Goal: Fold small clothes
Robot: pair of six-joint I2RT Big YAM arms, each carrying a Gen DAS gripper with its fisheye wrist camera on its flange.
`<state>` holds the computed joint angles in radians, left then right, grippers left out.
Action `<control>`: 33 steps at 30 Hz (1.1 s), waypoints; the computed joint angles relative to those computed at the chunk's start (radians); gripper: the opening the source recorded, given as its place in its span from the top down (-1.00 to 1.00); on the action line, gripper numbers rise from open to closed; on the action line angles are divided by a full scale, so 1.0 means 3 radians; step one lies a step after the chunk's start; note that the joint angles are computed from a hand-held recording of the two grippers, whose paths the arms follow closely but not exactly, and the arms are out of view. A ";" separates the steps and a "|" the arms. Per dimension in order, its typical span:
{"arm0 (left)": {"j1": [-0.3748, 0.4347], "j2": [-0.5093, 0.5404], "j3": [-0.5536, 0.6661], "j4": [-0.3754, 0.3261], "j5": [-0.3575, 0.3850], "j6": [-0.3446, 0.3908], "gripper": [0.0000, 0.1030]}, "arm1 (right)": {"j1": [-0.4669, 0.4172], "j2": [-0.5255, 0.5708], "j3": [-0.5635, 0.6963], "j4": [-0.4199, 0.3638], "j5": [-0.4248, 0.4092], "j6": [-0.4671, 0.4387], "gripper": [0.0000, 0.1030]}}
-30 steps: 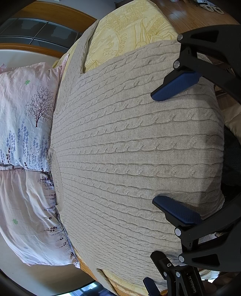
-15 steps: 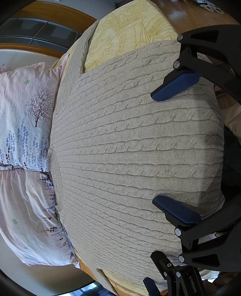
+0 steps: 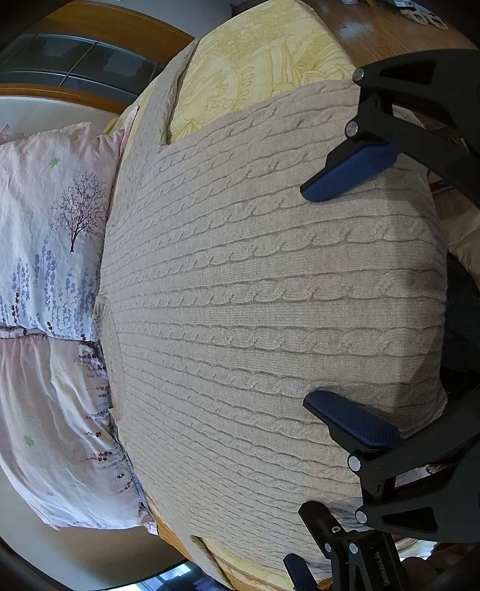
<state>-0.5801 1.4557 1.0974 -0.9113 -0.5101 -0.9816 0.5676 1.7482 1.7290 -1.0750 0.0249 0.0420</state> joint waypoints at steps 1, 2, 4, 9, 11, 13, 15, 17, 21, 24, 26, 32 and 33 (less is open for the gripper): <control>0.0002 -0.0001 -0.0001 0.0004 0.0001 0.0004 -0.97 | -0.0014 -0.0011 -0.0008 0.0008 -0.0019 -0.0030 -0.97; 0.0002 -0.0001 -0.0001 0.0004 0.0001 0.0004 -0.97 | -0.0026 -0.0030 -0.0028 0.0014 -0.0033 -0.0049 -0.97; 0.0002 0.0000 0.0000 -0.0001 0.0006 0.0003 -0.97 | -0.0016 -0.0058 -0.0078 0.0054 -0.0063 -0.0078 -0.97; 0.0023 0.0000 -0.0009 0.0009 0.0014 0.0033 -0.97 | -0.0038 -0.0070 -0.0127 0.0211 -0.0179 -0.0204 -0.97; 0.0026 0.0006 0.0008 -0.0005 0.0012 0.0058 -0.97 | -0.0059 -0.0087 -0.0170 0.0301 -0.0243 -0.0271 -0.97; 0.0051 0.0014 0.0025 0.0014 0.0007 0.0125 -0.97 | -0.0076 -0.0056 -0.0136 0.0283 -0.0280 -0.0288 -0.97; 0.0069 0.0024 0.0038 0.0035 0.0011 0.0159 -0.97 | -0.0084 0.0007 -0.0039 0.0212 -0.0287 -0.0255 -0.97; 0.0098 0.0036 0.0052 0.0052 0.0019 0.0185 -0.97 | -0.0088 0.0043 0.0015 0.0173 -0.0290 -0.0231 -0.97; 0.0175 0.0061 0.0084 0.0122 0.0025 0.0276 -0.97 | -0.0094 0.0129 0.0136 0.0116 -0.0251 -0.0210 -0.97; 0.0224 0.0109 0.0145 0.0148 0.0001 0.0341 -0.97 | -0.0110 0.0207 0.0239 0.0063 -0.0234 -0.0199 -0.97; 0.0260 0.0156 0.0207 0.0126 -0.0027 0.0381 -0.97 | -0.0125 0.0246 0.0294 0.0045 -0.0242 -0.0192 -0.97; 0.0386 0.0273 0.0382 0.0066 -0.0034 0.0497 -0.97 | -0.0206 0.0461 0.0612 -0.0120 -0.0246 -0.0135 -0.97; 0.0408 0.0286 0.0404 0.0070 -0.0053 0.0518 -0.97 | -0.0229 0.0511 0.0695 -0.0163 -0.0259 -0.0125 -0.97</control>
<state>-0.4578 1.5415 1.2185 -0.8904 -0.5261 -0.8261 0.4989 1.9014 1.9376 -1.1239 -0.0527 0.0044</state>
